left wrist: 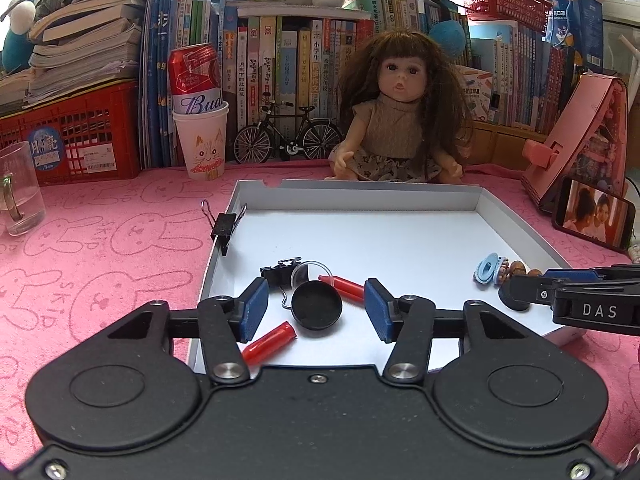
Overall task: Organize rigid objects
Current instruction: 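Open the left tool releasing its disc while the right tool releases its disc, then withdraw both open tools from the tray toward the remaining black discs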
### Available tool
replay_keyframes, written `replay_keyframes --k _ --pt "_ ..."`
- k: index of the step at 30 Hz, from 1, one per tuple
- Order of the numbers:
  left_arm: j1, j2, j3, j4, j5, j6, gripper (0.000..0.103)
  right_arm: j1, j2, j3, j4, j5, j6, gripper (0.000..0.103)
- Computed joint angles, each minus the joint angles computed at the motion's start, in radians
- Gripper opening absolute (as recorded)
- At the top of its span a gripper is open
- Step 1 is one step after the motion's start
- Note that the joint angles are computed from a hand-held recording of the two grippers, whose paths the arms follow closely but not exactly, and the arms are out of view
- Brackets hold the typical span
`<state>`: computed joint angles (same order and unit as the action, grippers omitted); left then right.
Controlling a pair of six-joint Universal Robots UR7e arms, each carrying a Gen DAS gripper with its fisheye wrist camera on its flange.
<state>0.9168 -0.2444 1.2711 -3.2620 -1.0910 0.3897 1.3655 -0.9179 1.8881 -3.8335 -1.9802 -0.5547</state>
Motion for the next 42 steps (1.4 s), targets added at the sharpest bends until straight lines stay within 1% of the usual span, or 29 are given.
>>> replay_keyframes --k 5,9,13,25,38,42 --pt "-0.008 -0.026 0.046 -0.033 -0.019 0.022 0.063 0.001 -0.016 0.029 -0.017 0.019 0.0 0.063" --pt "-0.014 -0.048 0.087 -0.046 -0.035 0.023 0.067 0.003 -0.024 0.051 -0.044 0.031 -0.015 0.066" --pt "-0.02 -0.069 0.129 -0.06 -0.05 0.026 0.072 0.005 -0.03 0.071 -0.06 0.038 -0.024 0.072" --pt "-0.032 -0.122 0.224 -0.095 -0.084 0.026 0.074 0.01 -0.034 0.117 -0.115 0.052 -0.046 0.081" --pt "-0.037 -0.178 0.328 -0.11 -0.119 0.015 0.074 0.015 -0.042 0.184 -0.177 0.064 -0.08 0.084" --pt "-0.039 -0.196 0.368 -0.12 -0.129 0.016 0.074 0.01 -0.05 0.215 -0.195 0.077 -0.076 0.084"
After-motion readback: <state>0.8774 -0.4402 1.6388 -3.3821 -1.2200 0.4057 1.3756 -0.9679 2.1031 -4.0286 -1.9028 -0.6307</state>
